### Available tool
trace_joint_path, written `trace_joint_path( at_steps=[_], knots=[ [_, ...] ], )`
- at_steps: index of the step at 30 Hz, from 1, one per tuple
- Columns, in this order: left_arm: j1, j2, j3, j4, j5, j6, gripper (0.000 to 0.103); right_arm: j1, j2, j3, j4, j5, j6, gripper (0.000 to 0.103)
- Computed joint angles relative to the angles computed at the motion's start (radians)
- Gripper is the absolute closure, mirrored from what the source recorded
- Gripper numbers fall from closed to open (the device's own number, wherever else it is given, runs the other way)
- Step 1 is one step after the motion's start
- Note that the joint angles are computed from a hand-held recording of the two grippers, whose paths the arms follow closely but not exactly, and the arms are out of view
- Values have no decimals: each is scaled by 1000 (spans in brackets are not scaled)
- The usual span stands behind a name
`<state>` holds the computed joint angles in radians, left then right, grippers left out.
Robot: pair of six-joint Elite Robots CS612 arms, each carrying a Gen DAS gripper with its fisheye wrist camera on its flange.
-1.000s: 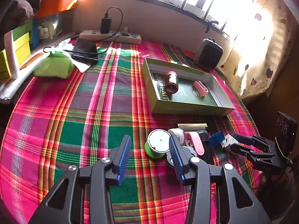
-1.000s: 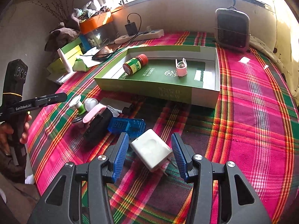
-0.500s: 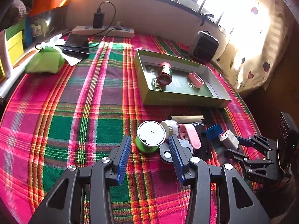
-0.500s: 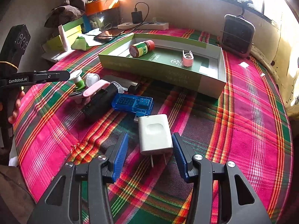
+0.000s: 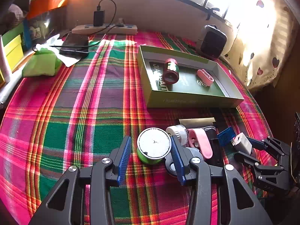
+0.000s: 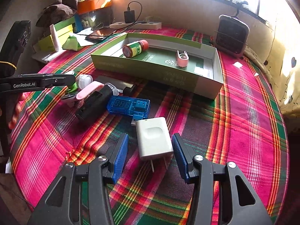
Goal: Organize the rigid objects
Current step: 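Grasp the white-and-green spool with the left gripper while the right gripper grasps the white charger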
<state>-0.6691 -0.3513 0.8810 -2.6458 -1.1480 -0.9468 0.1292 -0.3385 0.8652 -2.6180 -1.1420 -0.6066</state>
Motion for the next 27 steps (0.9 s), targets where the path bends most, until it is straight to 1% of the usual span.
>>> trace_joint_path(
  at_steps=[9,12,14,15,16,22,27],
  knots=[
    [3,5,-5,-6,3,-13,61,-1,2,-3,-1,2,12,54],
    [2,4,-2,-14,6,-12,63,-1,4,-6,-1,3,17,57],
    [2,3,1,-21,6,-12,69,-2,4,-6,-3,2,25,60],
    [2,2,3,-21,7,-13,70,-2,4,-6,-4,2,27,61],
    [2,1,3,-21,7,-14,70,-3,4,-6,-6,2,29,64],
    [1,-2,10,-23,12,-20,70,-3,3,-4,-10,1,33,67],
    [1,-3,14,-25,13,-22,70,-3,3,-4,-11,1,32,67]
  ],
)
